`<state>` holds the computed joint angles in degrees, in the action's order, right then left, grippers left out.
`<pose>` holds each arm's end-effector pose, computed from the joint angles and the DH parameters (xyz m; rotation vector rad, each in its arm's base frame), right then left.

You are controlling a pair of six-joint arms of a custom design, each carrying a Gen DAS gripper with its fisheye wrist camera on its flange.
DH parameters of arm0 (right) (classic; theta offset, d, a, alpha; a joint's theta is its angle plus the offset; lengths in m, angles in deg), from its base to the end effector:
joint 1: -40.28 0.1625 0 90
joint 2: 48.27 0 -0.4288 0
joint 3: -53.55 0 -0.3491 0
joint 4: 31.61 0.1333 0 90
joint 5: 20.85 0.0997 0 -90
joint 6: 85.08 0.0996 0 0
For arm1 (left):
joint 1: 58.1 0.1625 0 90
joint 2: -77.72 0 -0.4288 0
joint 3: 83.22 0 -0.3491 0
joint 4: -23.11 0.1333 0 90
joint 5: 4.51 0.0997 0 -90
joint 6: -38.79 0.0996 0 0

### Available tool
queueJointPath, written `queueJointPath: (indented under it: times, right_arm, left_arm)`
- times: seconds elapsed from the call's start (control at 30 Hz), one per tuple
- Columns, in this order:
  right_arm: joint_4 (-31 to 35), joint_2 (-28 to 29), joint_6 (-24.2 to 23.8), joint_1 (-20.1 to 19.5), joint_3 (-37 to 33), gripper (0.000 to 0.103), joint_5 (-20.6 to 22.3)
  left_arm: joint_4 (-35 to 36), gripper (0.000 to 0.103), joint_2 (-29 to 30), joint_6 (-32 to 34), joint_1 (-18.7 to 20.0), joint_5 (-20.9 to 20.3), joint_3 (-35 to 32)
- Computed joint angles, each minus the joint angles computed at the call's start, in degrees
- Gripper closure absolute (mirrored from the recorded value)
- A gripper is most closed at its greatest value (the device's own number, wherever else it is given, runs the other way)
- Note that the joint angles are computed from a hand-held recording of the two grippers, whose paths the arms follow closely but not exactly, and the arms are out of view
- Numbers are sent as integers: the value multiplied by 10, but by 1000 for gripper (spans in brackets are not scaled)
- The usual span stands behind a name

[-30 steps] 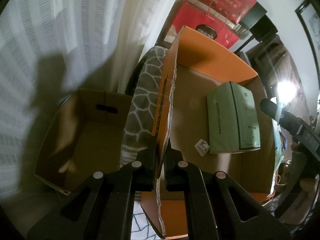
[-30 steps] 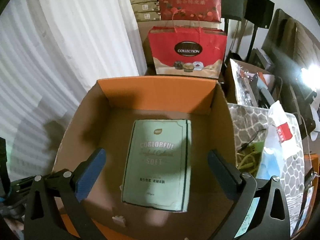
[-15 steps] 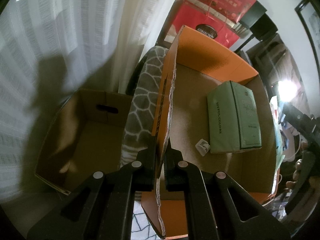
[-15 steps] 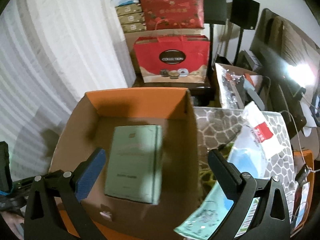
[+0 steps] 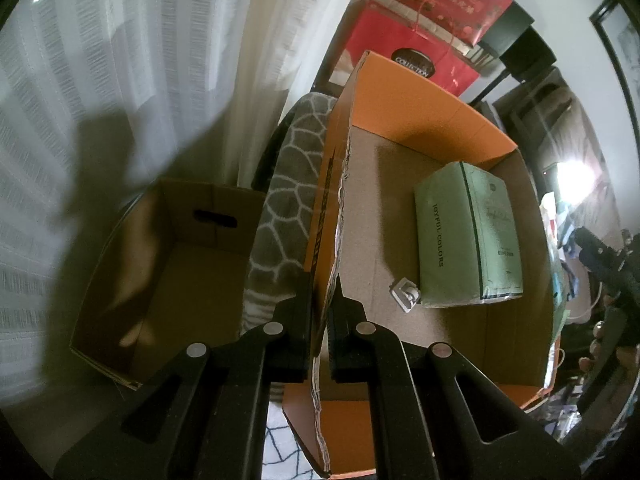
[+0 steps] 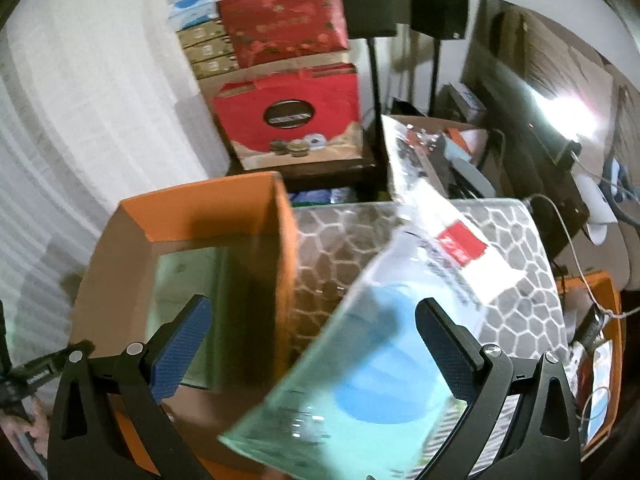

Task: Organize objects
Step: 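Move the right gripper to the white medical mask bag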

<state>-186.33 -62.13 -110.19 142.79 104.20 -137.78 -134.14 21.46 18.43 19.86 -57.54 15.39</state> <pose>0.2649 -0.7869 0.0244 0.6836 -2.4812 0.5675 0.0596 -0.6468 0.2537 -0.3704 2.5140 -0.7737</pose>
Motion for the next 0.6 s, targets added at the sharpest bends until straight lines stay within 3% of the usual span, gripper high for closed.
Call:
queueJointPath:
  times: [0.6]
  right_arm:
    - [34, -42, 43, -46, 11, 0, 12]
  left_arm:
    - [2, 97, -2, 4, 2, 0, 0]
